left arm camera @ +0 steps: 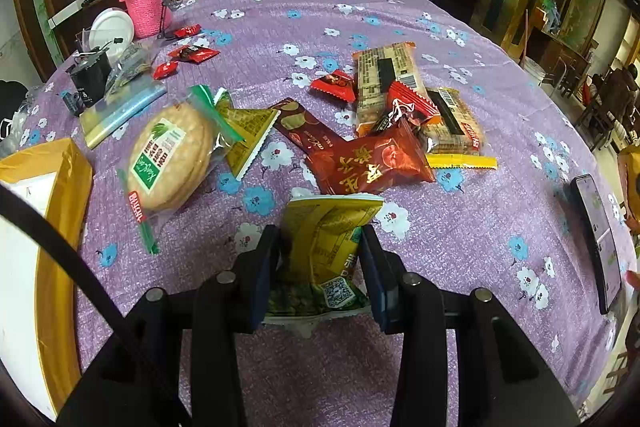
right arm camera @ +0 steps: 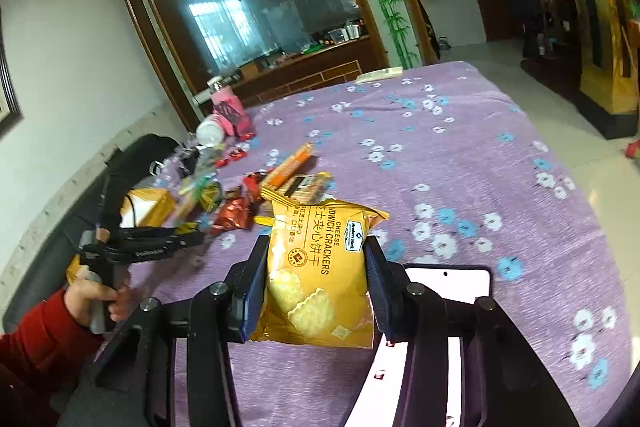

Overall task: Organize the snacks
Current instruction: 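Lift and carry both held bags over the white-lined yellow box with both tools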

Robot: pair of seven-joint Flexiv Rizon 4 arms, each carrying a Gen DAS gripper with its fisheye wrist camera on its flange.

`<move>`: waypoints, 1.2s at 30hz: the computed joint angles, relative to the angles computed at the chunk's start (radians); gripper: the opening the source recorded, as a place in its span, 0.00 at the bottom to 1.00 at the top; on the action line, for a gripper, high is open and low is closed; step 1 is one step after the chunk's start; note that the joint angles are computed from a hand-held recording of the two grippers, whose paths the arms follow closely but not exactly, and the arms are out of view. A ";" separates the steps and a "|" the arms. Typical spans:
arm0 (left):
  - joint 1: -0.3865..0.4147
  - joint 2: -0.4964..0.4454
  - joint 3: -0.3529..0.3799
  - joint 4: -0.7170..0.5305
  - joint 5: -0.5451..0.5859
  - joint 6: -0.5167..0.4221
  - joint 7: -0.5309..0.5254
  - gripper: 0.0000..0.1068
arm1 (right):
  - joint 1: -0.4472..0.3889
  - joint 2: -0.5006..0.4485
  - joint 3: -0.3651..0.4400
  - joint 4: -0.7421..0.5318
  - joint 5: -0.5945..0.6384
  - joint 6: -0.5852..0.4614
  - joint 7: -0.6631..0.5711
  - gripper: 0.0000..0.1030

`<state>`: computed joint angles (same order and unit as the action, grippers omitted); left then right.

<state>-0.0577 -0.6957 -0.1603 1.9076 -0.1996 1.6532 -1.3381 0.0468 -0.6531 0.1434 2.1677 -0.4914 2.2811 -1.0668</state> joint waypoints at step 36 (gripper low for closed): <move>0.244 0.230 -0.112 0.256 0.068 0.144 -0.100 0.40 | 0.127 0.077 0.035 -0.100 0.061 -0.217 -0.184 0.44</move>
<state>0.1863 -0.4661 -0.2722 2.1631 -0.1319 1.7971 -1.4378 0.1741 -0.5758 0.1785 2.0677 -0.4306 2.0644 -1.2506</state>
